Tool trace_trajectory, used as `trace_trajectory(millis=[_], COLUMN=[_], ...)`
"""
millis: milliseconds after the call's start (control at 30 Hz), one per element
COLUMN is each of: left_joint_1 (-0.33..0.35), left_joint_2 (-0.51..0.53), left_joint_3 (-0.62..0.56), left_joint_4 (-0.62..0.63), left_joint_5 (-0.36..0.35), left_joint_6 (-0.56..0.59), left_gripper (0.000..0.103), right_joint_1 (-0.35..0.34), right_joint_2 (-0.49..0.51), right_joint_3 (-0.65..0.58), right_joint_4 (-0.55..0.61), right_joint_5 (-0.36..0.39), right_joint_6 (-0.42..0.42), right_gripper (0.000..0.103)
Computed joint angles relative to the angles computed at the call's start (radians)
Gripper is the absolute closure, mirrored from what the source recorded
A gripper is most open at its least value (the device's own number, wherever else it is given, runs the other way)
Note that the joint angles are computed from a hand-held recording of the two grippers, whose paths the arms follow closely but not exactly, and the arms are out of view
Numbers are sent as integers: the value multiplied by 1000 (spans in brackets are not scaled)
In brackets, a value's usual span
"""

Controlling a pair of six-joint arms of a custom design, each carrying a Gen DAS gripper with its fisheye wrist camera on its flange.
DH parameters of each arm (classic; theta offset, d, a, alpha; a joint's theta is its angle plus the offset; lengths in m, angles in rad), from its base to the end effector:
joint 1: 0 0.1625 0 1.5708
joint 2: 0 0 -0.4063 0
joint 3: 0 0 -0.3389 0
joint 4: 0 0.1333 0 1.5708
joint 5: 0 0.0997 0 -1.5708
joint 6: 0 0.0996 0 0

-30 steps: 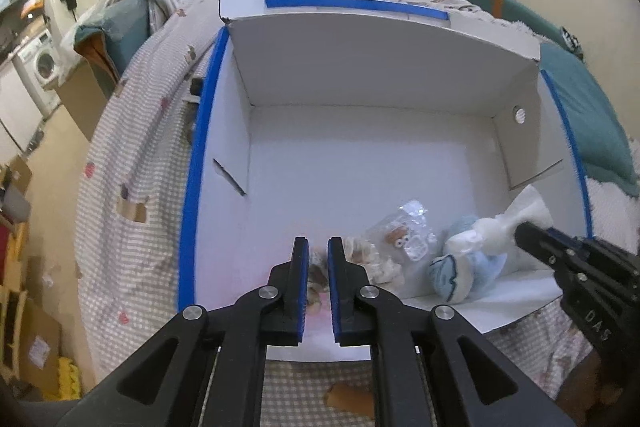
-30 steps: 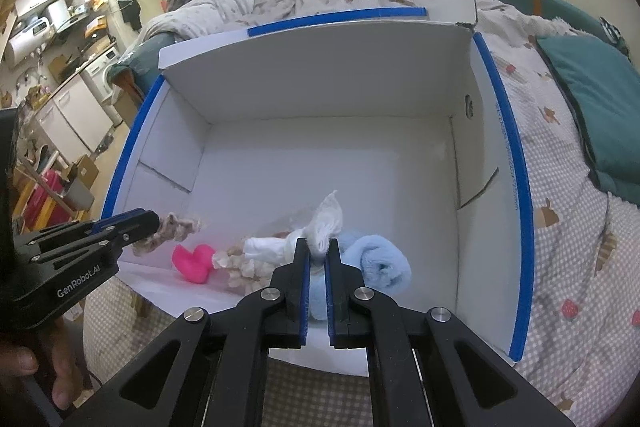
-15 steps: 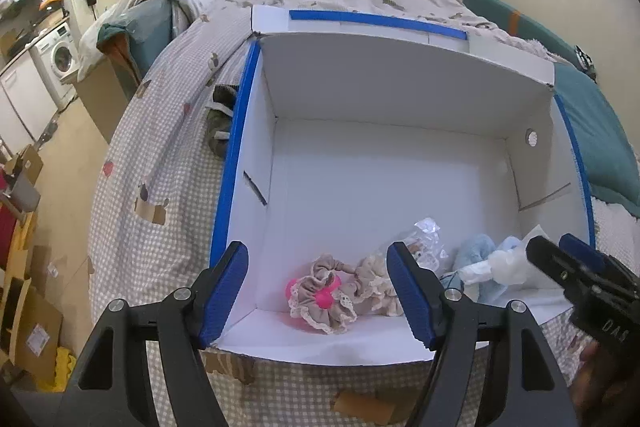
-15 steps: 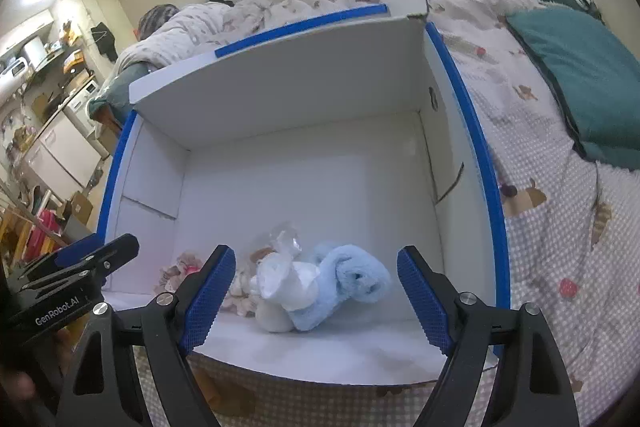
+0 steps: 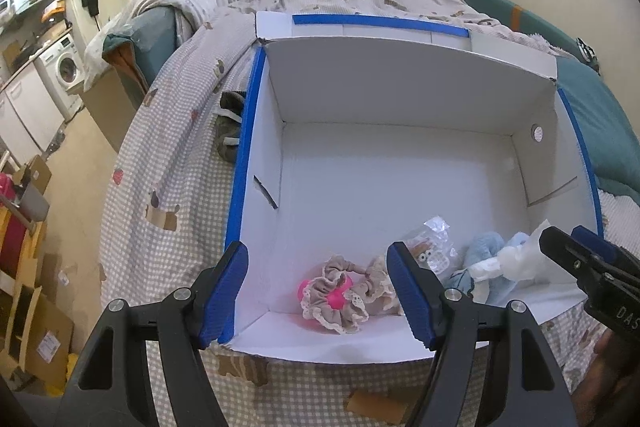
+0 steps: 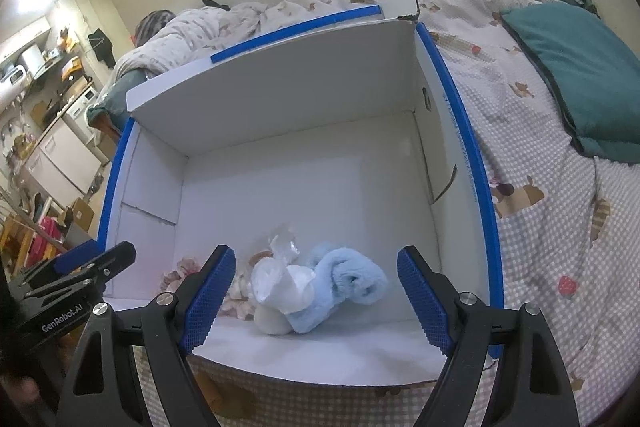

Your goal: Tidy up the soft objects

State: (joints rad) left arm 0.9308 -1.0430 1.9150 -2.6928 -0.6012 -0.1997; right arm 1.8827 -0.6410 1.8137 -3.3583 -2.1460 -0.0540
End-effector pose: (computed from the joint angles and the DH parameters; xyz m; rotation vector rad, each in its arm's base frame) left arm -0.1456 -0.5563 0.2241 0.3452 2.2228 -0.7395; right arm 0.2553 -0.5341 0.0823 0.2252 -2.5145 0.8869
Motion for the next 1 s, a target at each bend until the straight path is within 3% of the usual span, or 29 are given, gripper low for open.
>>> trace_trajectory(millis=[367, 1000], left_joint_1=[-29, -72], left_joint_2=[-82, -243], left_joint_3=[71, 202], left_joint_4=[-1, 147], left_joint_5=[17, 11], left_joint_6=[-3, -213], left_gripper=[34, 34], right_joint_1=[24, 79], right_joint_2=[-14, -32], right_joint_3=[36, 165], right_joint_4=[-39, -100], right_joint_5=[-38, -56], right_joint_6=[-16, 41], right_gripper=[15, 15])
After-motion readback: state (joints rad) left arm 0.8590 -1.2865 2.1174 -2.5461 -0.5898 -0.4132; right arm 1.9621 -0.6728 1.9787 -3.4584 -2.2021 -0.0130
